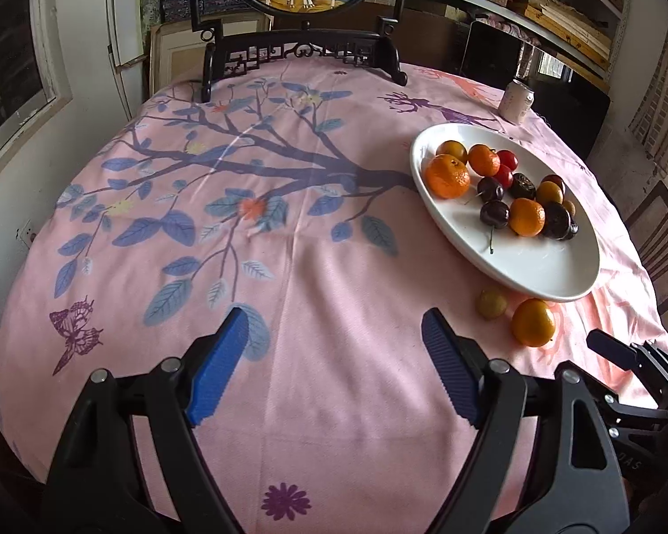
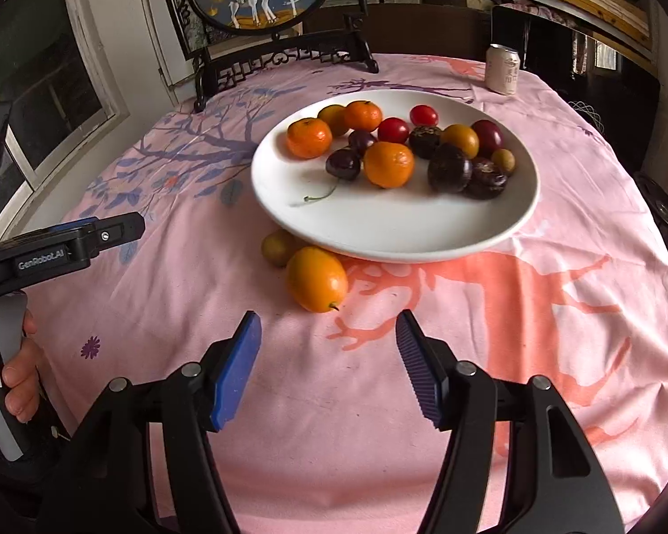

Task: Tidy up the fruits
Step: 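Grasp the last orange with the right tool while the left tool grasps a small yellow fruit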

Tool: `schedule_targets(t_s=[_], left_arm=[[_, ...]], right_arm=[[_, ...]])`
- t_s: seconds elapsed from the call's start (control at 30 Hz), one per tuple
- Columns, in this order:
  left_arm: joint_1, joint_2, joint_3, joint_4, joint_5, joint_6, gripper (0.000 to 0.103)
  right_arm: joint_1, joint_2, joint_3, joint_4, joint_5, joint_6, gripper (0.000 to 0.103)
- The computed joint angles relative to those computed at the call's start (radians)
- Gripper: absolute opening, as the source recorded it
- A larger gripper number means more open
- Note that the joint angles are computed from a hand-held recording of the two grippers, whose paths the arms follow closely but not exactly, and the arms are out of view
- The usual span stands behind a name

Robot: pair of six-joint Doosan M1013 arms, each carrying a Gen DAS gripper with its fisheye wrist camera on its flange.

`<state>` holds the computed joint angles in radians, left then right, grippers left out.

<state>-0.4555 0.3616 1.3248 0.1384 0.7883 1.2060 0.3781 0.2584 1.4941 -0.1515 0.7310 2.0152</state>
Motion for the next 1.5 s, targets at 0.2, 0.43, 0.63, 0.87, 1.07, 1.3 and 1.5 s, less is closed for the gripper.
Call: schedule_targets(t_s=[0.2,0.43,0.63,0.87,1.07,1.3,1.5], left_arm=[[0.02,-0.015,0.026,-0.046,-0.019,0.032,0.082],[0.022,-0.017,0.031,-0.09,-0.026,0.083,0.083],[0.013,-0.01,0.021,-0.104,-0.011,0.101,0.083],[-0.023,0.019,-0.018,-0.137,0.014,0.178,0.083],[-0.064,0.081,-0.092,-0.134,0.087,0.218,0.083],[-0.095,0.129,-0.153,-0.087,0.129,0.201,0.083],[-0.109,0.146,-0.166,-0.028,0.13,0.172,0.082]], right_arm=[[0.004,0.055,-0.057,-0.003,0.05,-0.008,0.063],[0.002,0.09,-0.094,-0.016,0.076,-0.004,0.063],[0.0,0.081,-0.083,-0.002,0.057,-0.03,0.037],[0.014,0.0,-0.006,-0.077,0.016,0.036,0.037],[-0.001,-0.067,0.075,-0.086,-0.015,0.09,0.037],[-0.023,-0.115,0.132,-0.091,-0.055,0.14,0.037],[-0.039,-0.134,0.154,-0.074,-0.077,0.152,0.037]])
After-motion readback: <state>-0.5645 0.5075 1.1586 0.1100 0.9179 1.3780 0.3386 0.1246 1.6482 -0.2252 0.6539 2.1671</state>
